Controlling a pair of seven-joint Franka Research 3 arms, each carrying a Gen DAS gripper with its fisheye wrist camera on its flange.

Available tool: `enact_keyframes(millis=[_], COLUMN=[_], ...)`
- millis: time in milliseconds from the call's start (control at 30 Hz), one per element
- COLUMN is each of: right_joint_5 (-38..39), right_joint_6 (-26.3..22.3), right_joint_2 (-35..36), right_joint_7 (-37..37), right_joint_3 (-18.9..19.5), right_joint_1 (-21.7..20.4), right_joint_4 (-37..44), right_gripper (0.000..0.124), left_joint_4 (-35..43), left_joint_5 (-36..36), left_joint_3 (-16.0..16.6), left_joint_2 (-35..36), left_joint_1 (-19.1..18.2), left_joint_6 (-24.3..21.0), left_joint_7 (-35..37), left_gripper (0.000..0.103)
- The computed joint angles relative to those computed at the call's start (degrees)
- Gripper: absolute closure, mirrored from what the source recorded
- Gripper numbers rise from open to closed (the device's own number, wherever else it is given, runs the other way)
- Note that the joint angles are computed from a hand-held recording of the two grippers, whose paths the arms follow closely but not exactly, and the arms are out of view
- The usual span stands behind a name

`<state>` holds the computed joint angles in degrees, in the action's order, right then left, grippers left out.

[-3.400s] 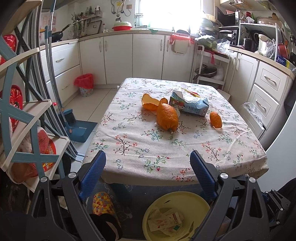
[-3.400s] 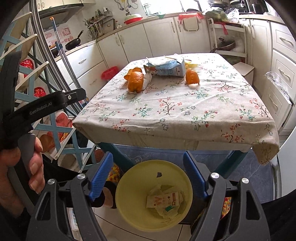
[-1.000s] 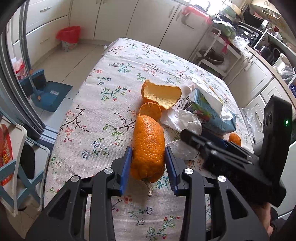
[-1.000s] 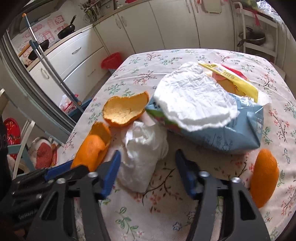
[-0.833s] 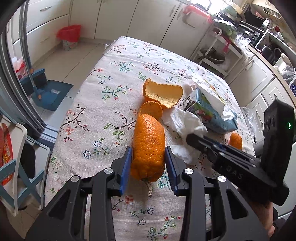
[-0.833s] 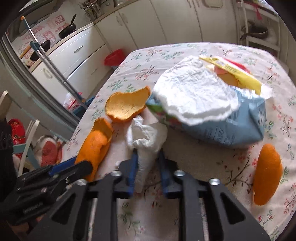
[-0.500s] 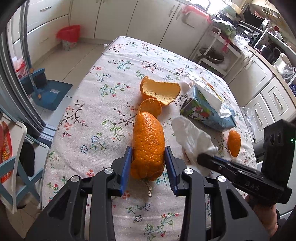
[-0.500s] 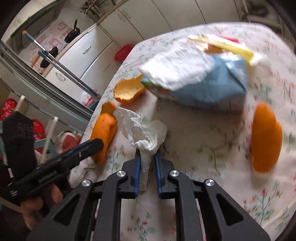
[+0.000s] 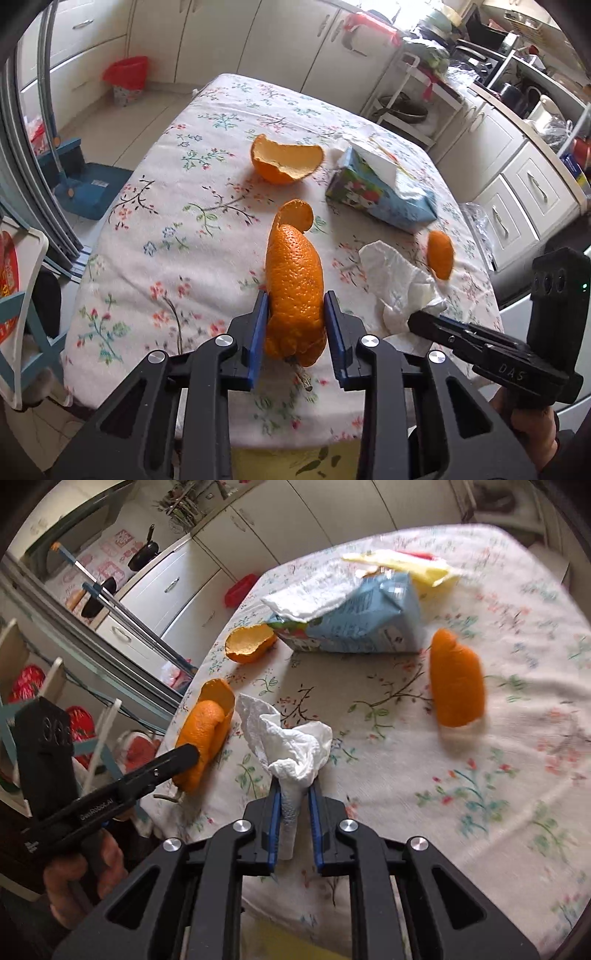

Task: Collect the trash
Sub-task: 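Grasp the orange peel with the left tool while the right tool grasps a white tissue, then carry the peel and tissue over the yellow basin and open both tools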

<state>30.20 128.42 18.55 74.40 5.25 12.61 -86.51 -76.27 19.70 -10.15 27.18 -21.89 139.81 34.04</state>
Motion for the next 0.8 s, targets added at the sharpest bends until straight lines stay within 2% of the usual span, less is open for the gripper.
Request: enact_keyframes(millis=[200, 367, 800], right_joint_5=[-1.9, 0.6, 0.5], right_joint_6=[9.0, 13.7, 17.0], right_joint_2=[-5.7, -9.0, -13.6], right_joint_7=[-2.0, -2.9, -2.5], right_joint_3=[-0.6, -0.6, -1.0], right_joint_1=[1.0, 0.6, 1.6], right_joint_4=[-7.6, -12.6, -19.2], right_gripper=[0.109, 0.109, 0.109], left_joint_4=[-2.6, -3.7, -8.0], left_joint_5=[7.0, 10.2, 13.6], left_joint_3=[1.6, 1.4, 0.4], left_joint_2=[-2.6, -3.9, -7.4], left_joint_1=[-2.9, -3.8, -4.0], left_joint_6=[0.7, 0.6, 2.4], left_joint_7=[-3.3, -5.6, -8.5], left_gripper=[0.075, 0.075, 0.075])
